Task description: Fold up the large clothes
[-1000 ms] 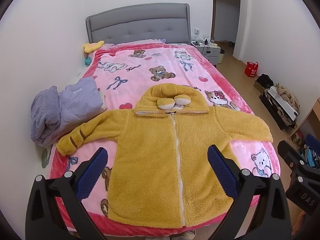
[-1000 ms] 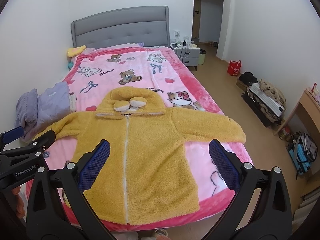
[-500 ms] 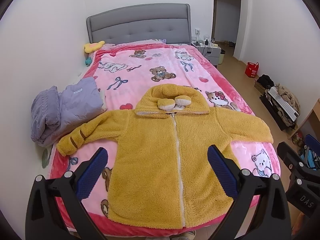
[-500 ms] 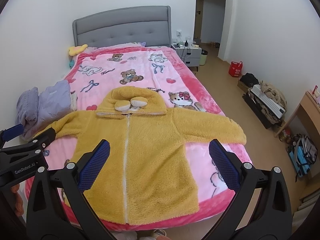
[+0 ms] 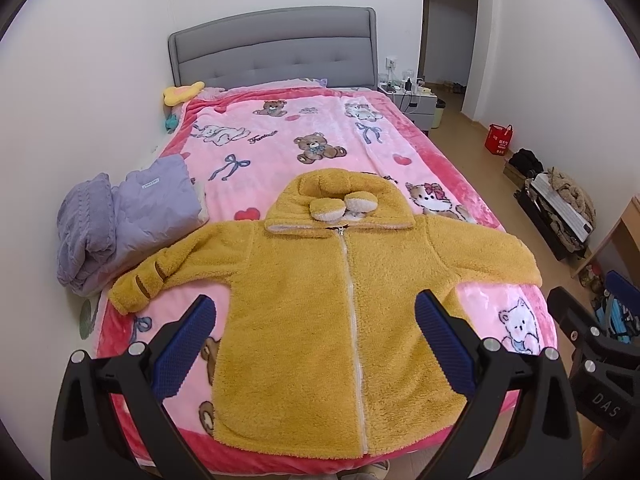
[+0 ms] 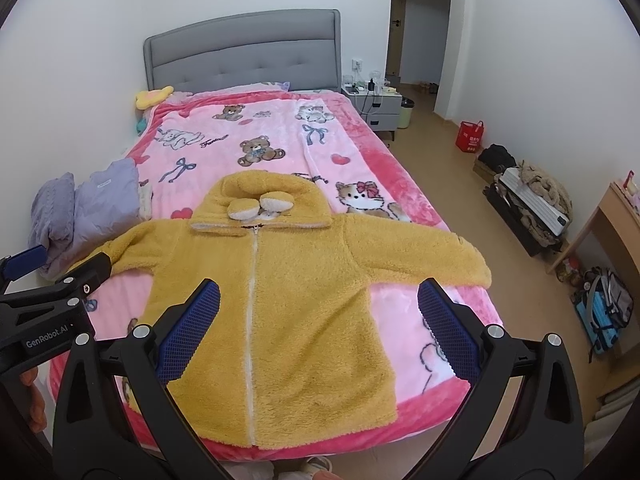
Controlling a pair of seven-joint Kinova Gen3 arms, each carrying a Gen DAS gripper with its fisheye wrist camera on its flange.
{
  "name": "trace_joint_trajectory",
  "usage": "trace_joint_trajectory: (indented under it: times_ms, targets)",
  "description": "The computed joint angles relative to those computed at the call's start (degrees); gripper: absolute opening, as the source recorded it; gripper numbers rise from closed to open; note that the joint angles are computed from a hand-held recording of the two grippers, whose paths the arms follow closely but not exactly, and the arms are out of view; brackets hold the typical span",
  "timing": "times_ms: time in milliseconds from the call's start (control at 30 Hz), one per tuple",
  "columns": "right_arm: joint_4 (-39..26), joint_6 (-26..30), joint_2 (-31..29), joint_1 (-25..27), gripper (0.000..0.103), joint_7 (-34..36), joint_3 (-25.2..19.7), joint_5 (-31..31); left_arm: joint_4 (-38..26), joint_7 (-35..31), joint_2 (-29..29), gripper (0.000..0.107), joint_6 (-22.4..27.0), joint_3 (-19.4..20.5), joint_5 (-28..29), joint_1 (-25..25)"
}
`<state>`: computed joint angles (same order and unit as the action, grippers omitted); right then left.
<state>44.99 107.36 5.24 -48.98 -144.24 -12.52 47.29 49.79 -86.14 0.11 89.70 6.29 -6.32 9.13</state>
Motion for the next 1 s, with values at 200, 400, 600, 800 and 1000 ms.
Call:
trace_joint_trajectory:
  times_ms: [200,400,600,800,1000]
  targets:
    - [-1.77,1.43,1.47,-1.68,0.095,-0.56,0.58,1.68,0.04,-0.26,0.28,0.098,-0.38,-0.18,-0.31,-0.01]
    - [-5.99,3.34,4.24,-4.19,0.095,-1.00,3.07,2.56,-2.60,-3.94,2.07,0.098,-0.29,-2.20,4.03,-2.84]
    - [-11.49,4.82,7.67,-5.49,0.095,-1.78,7.21,-0.22,0.36,-7.97,1.70,0.098,-7.46,-3.87,10.02,-6.58]
    - [-8.37,2.85,7.54,-8.09,0.095,-8.83,10.17,-1.02,-6.30,-14.16,7.64,0.098,-4.41,-2.29,11.84,-6.97]
    - [5.85,-3.25,1.02,-6.21,0.095,-22.51,6.76,0.95,-10.19,-19.54,12.56,0.098,-2.76,-0.50,21.78,-9.50]
